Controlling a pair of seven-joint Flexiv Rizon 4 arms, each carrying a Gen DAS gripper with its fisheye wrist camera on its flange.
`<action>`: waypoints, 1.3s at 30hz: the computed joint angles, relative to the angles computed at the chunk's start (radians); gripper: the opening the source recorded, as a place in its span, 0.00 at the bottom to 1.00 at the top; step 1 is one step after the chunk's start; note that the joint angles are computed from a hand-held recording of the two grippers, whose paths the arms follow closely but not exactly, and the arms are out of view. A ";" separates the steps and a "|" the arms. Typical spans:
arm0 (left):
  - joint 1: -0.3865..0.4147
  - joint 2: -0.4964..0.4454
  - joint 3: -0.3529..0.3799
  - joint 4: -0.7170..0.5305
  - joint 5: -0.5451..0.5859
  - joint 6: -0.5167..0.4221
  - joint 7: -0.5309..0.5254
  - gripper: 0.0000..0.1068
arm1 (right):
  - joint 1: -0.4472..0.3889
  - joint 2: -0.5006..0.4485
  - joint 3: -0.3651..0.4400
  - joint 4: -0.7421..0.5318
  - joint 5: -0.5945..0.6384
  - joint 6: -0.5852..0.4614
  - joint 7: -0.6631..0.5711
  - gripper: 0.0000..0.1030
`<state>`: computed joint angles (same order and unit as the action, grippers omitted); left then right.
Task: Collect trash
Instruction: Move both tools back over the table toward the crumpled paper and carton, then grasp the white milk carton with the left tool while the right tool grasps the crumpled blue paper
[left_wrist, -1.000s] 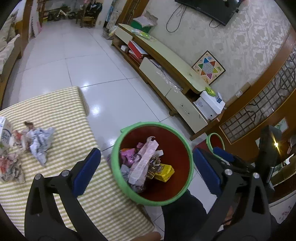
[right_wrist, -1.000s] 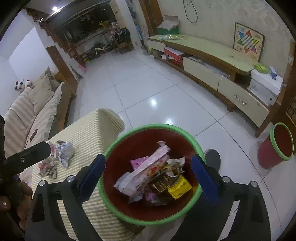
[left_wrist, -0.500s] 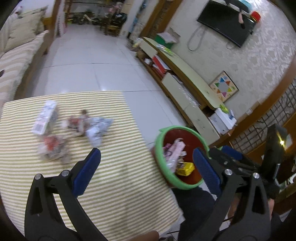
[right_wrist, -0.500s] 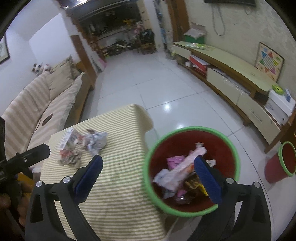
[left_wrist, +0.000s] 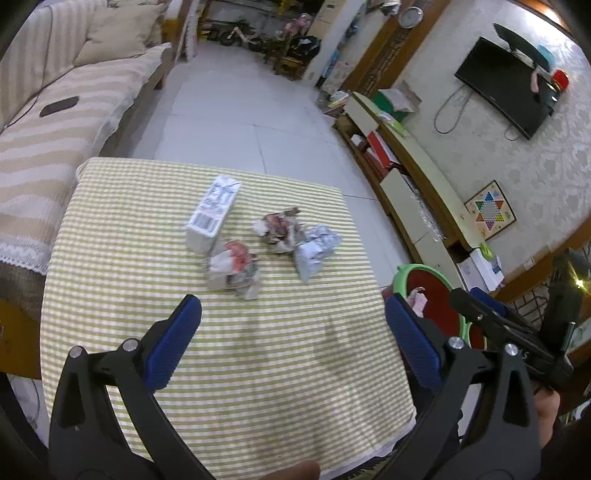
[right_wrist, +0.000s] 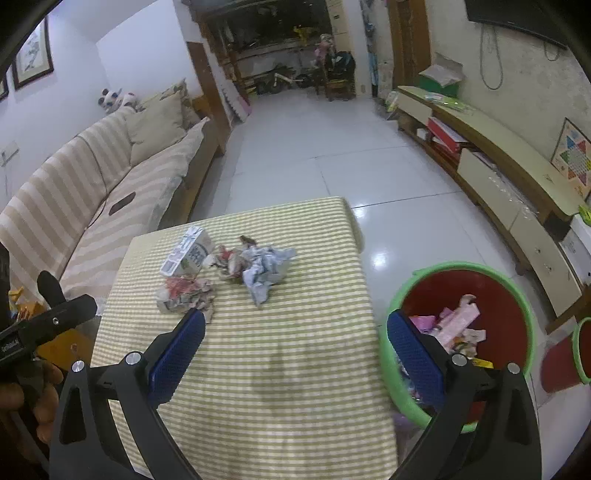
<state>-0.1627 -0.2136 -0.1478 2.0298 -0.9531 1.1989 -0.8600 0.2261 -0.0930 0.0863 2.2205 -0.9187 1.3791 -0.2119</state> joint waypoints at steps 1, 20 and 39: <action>0.002 -0.004 0.005 -0.001 0.010 -0.002 -0.008 0.91 | 0.001 -0.012 0.003 -0.008 0.017 0.001 -0.020 0.93; 0.069 -0.238 0.012 -0.225 0.308 -0.045 -0.215 0.91 | 0.091 -0.288 -0.052 -0.206 0.296 0.038 -0.221 0.93; 0.056 -0.506 0.067 -0.583 0.670 -0.168 -0.431 0.40 | -0.022 -0.511 0.130 -0.428 0.725 0.049 -0.606 0.53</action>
